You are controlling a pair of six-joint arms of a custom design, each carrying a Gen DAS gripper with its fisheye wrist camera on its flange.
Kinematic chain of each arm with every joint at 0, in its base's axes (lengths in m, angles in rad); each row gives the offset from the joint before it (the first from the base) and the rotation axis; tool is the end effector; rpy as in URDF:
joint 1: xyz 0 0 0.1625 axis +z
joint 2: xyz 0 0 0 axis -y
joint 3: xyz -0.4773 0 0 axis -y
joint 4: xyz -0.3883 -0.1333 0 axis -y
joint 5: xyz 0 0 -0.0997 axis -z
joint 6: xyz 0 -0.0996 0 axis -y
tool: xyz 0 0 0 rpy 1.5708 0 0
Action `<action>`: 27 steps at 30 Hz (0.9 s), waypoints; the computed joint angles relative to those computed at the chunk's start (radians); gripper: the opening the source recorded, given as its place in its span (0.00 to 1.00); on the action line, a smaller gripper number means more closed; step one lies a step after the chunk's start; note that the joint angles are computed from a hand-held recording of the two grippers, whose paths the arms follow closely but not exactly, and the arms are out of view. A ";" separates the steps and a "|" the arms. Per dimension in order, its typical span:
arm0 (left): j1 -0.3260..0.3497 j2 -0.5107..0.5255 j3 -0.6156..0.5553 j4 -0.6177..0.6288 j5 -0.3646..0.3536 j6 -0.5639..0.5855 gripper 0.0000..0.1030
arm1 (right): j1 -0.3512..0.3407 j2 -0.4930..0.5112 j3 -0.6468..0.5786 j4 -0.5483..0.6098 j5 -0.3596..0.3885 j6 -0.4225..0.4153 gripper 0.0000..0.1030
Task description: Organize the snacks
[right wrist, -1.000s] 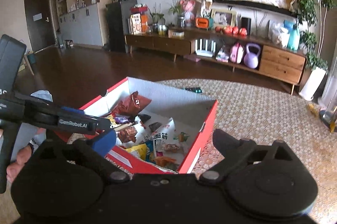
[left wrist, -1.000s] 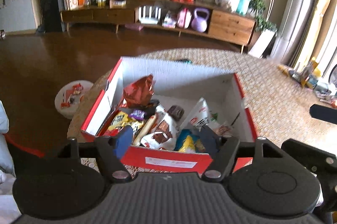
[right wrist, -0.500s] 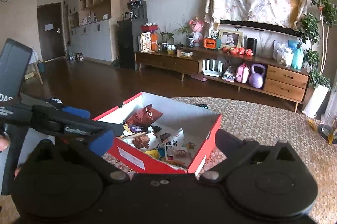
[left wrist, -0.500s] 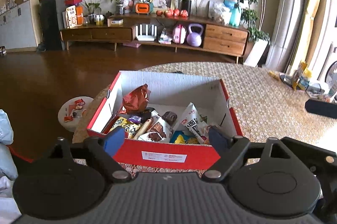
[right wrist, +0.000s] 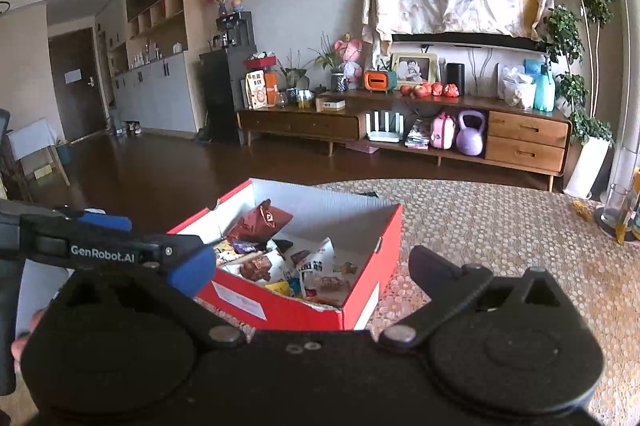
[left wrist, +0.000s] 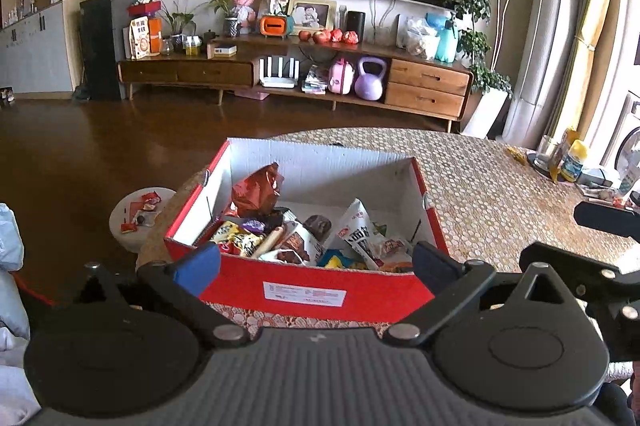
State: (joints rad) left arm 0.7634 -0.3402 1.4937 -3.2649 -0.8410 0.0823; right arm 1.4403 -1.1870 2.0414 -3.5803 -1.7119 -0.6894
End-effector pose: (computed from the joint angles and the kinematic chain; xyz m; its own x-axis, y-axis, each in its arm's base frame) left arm -0.3901 -0.6497 -0.0456 -0.7097 0.3490 -0.6120 0.6801 0.5660 -0.4659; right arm 0.0449 -0.5749 0.3636 -0.7780 -0.0568 0.6257 -0.5732 0.4720 -0.6698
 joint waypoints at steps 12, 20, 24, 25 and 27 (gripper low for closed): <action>-0.015 0.013 -0.002 0.032 0.026 0.009 1.00 | -0.013 0.002 0.015 -0.049 -0.027 0.034 1.00; -0.021 0.019 0.001 0.039 0.026 0.004 1.00 | -0.016 0.000 0.017 -0.043 -0.028 0.042 1.00; -0.024 0.022 0.003 0.032 0.027 0.012 1.00 | -0.020 -0.002 0.020 -0.048 -0.025 0.049 1.00; -0.025 0.023 0.002 0.031 0.026 0.014 1.00 | -0.021 -0.001 0.021 -0.049 -0.026 0.051 1.00; -0.025 0.024 0.000 0.031 0.026 0.016 1.00 | -0.021 -0.001 0.020 -0.051 -0.029 0.057 1.00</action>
State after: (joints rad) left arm 0.7381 -0.3162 1.4941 -3.2340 -0.8153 0.0986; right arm 1.4189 -1.1876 2.0618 -3.6312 -1.7408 -0.6327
